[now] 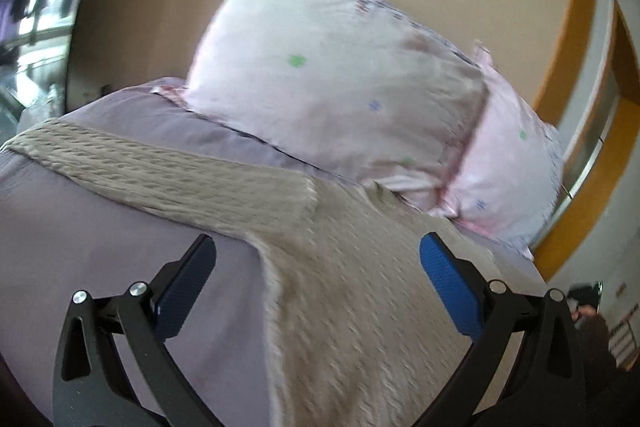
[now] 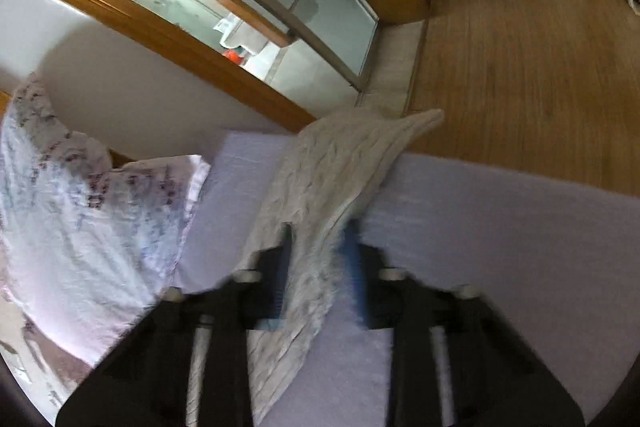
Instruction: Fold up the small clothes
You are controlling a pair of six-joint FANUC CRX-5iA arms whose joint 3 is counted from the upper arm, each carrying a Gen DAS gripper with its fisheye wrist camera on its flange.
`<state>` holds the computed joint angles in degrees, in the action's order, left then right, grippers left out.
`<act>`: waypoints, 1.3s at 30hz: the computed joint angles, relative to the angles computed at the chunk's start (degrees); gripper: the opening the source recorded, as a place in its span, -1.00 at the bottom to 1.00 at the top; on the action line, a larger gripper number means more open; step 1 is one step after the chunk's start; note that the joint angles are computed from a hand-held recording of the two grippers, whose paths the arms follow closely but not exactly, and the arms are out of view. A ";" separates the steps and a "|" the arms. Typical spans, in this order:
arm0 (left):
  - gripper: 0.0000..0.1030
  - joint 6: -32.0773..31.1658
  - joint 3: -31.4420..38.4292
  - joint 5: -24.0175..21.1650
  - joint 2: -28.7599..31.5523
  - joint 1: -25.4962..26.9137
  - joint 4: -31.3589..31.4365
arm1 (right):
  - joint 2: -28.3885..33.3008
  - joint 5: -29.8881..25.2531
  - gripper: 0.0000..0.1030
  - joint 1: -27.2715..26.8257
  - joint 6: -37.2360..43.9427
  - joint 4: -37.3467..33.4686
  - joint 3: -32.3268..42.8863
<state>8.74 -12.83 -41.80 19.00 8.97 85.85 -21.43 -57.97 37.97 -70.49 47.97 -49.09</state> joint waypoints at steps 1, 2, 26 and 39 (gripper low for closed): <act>0.97 1.14 0.64 0.02 0.64 0.40 0.25 | 0.57 -0.23 -0.80 -0.10 0.19 0.44 0.19; 0.97 1.64 0.90 -0.37 1.02 0.88 0.66 | 1.29 -1.99 -0.81 0.76 1.10 0.47 1.14; 0.75 51.20 27.87 -3.47 18.58 12.12 -25.28 | 39.53 20.44 0.20 10.03 66.85 0.03 48.92; -0.85 79.79 55.33 -11.61 33.82 14.96 -39.26 | 31.76 19.89 0.34 9.73 52.10 7.73 36.83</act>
